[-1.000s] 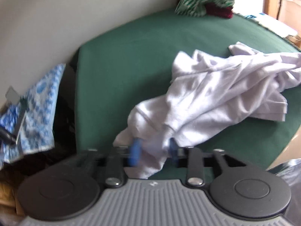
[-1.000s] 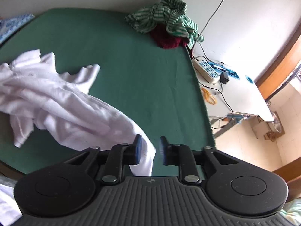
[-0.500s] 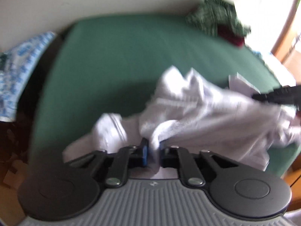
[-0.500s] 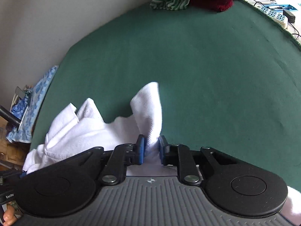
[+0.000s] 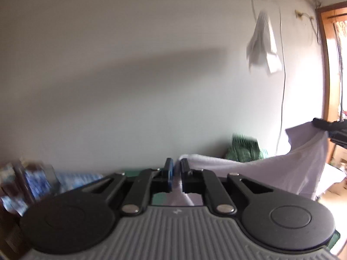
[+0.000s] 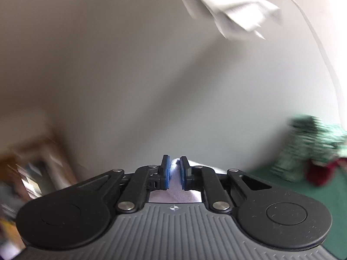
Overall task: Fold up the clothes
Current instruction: 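Raise the white shirt high with both grippers to shake it out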
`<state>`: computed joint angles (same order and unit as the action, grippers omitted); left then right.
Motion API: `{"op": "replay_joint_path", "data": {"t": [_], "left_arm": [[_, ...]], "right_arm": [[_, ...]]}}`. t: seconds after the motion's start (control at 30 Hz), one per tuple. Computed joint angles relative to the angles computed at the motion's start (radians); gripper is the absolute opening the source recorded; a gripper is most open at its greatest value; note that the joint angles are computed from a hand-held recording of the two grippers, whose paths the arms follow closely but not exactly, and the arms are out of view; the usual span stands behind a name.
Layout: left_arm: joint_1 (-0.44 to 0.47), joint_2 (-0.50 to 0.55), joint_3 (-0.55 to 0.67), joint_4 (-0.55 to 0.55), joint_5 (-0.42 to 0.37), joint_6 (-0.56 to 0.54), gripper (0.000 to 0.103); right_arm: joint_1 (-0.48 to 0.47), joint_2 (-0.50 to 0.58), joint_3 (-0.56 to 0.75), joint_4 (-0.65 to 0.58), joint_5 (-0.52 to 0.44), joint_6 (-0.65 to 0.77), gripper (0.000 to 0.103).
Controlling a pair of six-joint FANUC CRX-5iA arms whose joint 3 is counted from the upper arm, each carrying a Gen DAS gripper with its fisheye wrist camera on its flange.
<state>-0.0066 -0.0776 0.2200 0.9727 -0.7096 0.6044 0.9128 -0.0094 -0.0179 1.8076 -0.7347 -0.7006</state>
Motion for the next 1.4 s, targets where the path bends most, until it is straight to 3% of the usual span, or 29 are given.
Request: {"op": "replay_joint_path", "data": {"t": [0.07, 0.13, 0.17, 0.23, 0.33, 0.37, 0.4, 0.43, 0.5, 0.6, 0.67, 0.77, 0.8, 0.83, 0.9, 0.93, 1.0, 1.1, 1.17, 1.27, 1.4], "left_arm": [[-0.018, -0.041, -0.045, 0.091, 0.077, -0.074, 0.006], [-0.023, -0.045, -0.041, 0.153, 0.093, -0.105, 0.006], [-0.026, -0.04, -0.033, 0.161, 0.094, -0.114, 0.006], [-0.03, -0.017, 0.01, 0.07, 0.088, -0.061, 0.006], [-0.008, 0.08, 0.133, -0.054, -0.104, 0.056, 0.011], [-0.009, 0.125, 0.181, -0.096, -0.176, 0.094, 0.019], [-0.015, 0.163, 0.21, -0.117, -0.249, 0.104, 0.034], [-0.024, 0.186, 0.213, -0.12, -0.308, 0.091, 0.039], [-0.048, 0.235, 0.221, -0.129, -0.426, 0.06, 0.066], [-0.104, 0.313, 0.248, -0.159, -0.572, 0.013, 0.095], [-0.144, 0.377, 0.29, -0.171, -0.66, 0.011, 0.099], [-0.212, 0.507, 0.446, -0.246, -0.789, 0.106, 0.099], [-0.229, 0.549, 0.496, -0.264, -0.841, 0.121, 0.096], [-0.251, 0.594, 0.559, -0.301, -0.891, 0.144, 0.086], [-0.289, 0.664, 0.678, -0.391, -0.985, 0.17, 0.001], [-0.295, 0.667, 0.687, -0.42, -0.99, 0.177, 0.0], [-0.267, 0.616, 0.613, -0.395, -0.907, 0.179, 0.0], [-0.194, 0.509, 0.476, -0.326, -0.708, 0.167, 0.0], [-0.15, 0.469, 0.449, -0.296, -0.587, 0.197, 0.0], [-0.095, 0.408, 0.412, -0.226, -0.435, 0.239, 0.0], [-0.077, 0.284, 0.294, -0.106, -0.2, 0.148, 0.0]], "right_arm": [[-0.035, -0.025, -0.014, 0.12, 0.053, -0.074, 0.01], [-0.072, -0.045, -0.015, 0.192, 0.111, -0.142, 0.01], [-0.073, -0.042, -0.003, 0.167, 0.116, -0.117, 0.01], [-0.046, -0.022, 0.043, 0.037, 0.094, 0.026, 0.01], [0.01, 0.041, 0.158, -0.29, -0.02, 0.375, 0.01], [0.02, 0.072, 0.204, -0.38, -0.066, 0.467, 0.01], [0.033, 0.106, 0.253, -0.463, -0.133, 0.557, 0.01], [0.043, 0.141, 0.295, -0.516, -0.204, 0.623, 0.01], [0.044, 0.184, 0.323, -0.549, -0.28, 0.64, 0.01], [0.031, 0.201, 0.312, -0.549, -0.323, 0.543, 0.011], [0.023, 0.206, 0.302, -0.528, -0.353, 0.475, 0.011], [0.017, 0.201, 0.285, -0.521, -0.385, 0.425, 0.011], [0.014, 0.2, 0.279, -0.519, -0.396, 0.41, 0.011], [0.018, 0.197, 0.274, -0.517, -0.411, 0.402, 0.011], [0.023, 0.197, 0.274, -0.509, -0.443, 0.406, 0.011], [0.029, 0.196, 0.272, -0.503, -0.465, 0.41, 0.011], [0.046, 0.189, 0.259, -0.49, -0.518, 0.421, 0.011], [0.075, 0.151, 0.195, -0.443, -0.59, 0.391, 0.011], [0.091, 0.116, 0.146, -0.426, -0.613, 0.345, 0.01], [0.088, 0.046, 0.048, -0.384, -0.541, 0.236, 0.011], [0.043, 0.003, -0.019, -0.259, -0.36, 0.148, 0.011]]}}
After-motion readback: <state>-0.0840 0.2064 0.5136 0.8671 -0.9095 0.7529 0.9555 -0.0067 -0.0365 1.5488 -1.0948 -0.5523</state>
